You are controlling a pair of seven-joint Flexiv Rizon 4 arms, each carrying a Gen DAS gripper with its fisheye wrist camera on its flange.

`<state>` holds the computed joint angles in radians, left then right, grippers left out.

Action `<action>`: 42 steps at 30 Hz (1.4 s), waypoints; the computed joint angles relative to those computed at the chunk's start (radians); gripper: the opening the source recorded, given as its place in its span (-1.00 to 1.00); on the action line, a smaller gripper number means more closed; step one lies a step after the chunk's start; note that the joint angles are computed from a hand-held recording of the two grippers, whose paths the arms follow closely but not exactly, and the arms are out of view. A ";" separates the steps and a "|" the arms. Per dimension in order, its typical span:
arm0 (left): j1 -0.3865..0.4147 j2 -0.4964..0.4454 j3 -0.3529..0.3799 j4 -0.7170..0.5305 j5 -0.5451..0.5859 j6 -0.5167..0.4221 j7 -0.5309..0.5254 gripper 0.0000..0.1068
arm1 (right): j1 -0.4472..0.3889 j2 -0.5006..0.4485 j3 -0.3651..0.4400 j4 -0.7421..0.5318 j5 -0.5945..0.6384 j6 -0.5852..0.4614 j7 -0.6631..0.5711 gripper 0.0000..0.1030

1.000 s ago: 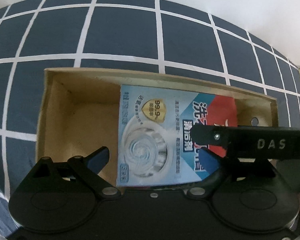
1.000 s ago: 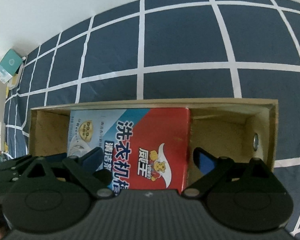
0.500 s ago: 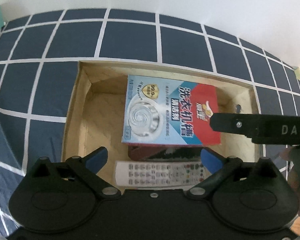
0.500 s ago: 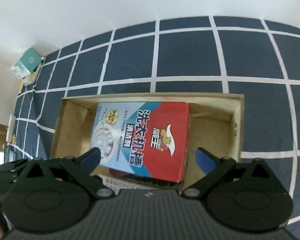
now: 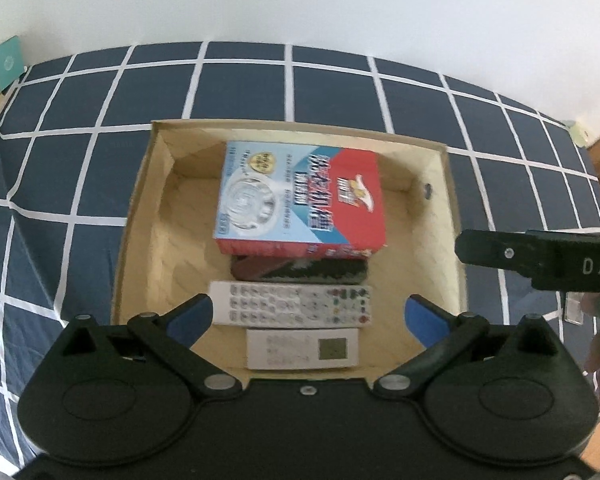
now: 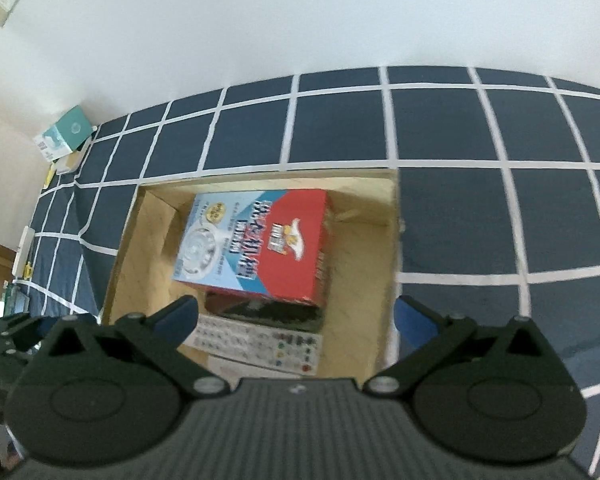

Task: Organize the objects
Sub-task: 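Open the right gripper and lift it away from the detergent box, then move the right gripper toward the clear screwdriver set case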

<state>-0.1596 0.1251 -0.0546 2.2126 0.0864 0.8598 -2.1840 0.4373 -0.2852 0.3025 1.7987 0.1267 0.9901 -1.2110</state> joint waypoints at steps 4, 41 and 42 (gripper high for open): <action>-0.021 -0.023 -0.034 -0.036 0.029 -0.014 -0.045 0.93 | -0.029 0.055 -0.003 0.064 0.021 0.013 -0.023 1.00; -0.472 -0.679 0.007 -0.886 0.200 -0.393 -0.583 0.93 | -0.445 0.064 -0.208 0.036 0.172 -0.338 -0.942 1.00; -0.475 -0.691 0.009 -0.900 0.194 -0.399 -0.585 0.93 | -0.451 0.053 -0.208 0.030 0.163 -0.342 -0.961 1.00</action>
<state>-0.6343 -0.5657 -0.0454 1.3127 0.2809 0.4612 -2.7685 -0.0136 -0.2321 0.0946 1.8287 0.2901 0.6481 -2.1715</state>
